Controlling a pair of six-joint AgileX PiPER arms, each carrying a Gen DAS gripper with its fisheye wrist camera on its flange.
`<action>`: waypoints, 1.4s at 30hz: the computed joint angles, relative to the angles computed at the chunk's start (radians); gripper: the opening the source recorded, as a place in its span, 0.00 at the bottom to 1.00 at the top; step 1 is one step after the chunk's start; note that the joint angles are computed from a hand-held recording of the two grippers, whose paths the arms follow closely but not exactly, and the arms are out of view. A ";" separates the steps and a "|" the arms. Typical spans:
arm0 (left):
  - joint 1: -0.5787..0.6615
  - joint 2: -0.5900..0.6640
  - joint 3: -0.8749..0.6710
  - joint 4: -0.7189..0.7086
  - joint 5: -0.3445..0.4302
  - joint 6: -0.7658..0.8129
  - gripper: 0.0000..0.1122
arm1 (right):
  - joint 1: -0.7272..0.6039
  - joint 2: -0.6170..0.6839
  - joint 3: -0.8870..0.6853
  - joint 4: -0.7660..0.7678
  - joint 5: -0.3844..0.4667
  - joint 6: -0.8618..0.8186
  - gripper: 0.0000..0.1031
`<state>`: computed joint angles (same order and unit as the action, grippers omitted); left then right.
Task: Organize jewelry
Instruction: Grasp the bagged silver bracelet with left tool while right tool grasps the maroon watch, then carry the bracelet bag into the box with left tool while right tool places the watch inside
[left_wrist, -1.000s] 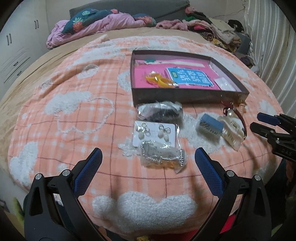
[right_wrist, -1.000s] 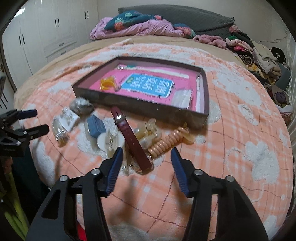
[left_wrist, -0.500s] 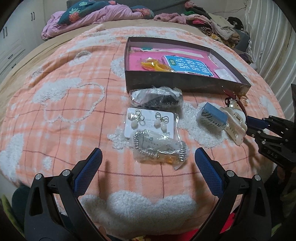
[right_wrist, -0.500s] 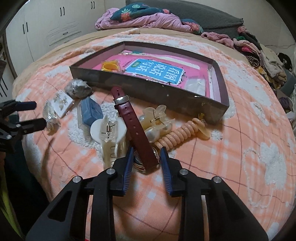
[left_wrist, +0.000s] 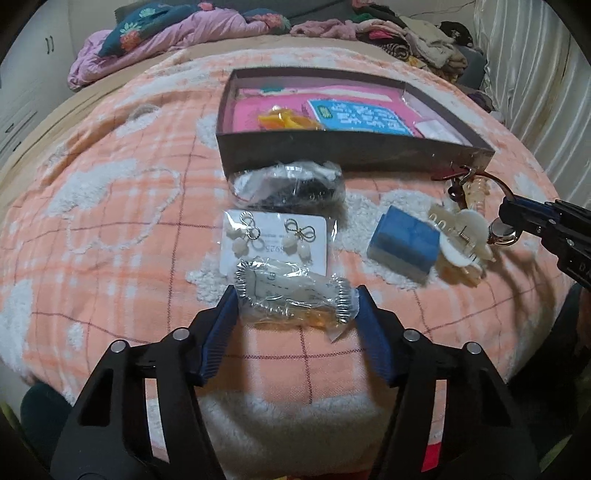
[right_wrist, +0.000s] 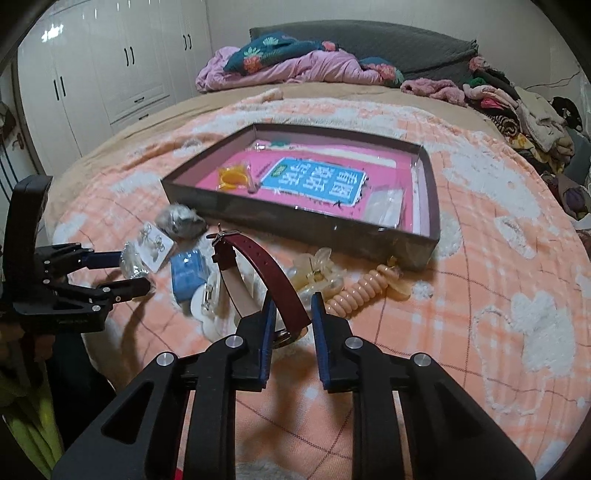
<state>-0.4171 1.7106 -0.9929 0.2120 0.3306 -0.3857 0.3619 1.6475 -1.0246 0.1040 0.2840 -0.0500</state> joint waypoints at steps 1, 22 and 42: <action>-0.001 -0.019 0.010 0.029 -0.002 -0.027 0.48 | -0.001 -0.008 0.002 -0.006 -0.004 0.007 0.18; 0.030 -0.115 -0.088 -0.032 0.041 0.044 0.48 | -0.025 -0.122 0.017 -0.144 -0.052 0.159 0.18; 0.003 0.051 -0.365 -0.070 0.094 0.105 0.48 | -0.099 -0.087 -0.126 -0.085 -0.043 0.105 0.18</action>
<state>-0.4138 1.7617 -1.3578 0.1420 0.4243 -0.2810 0.2626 1.5601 -1.1505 0.0190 0.2409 0.0550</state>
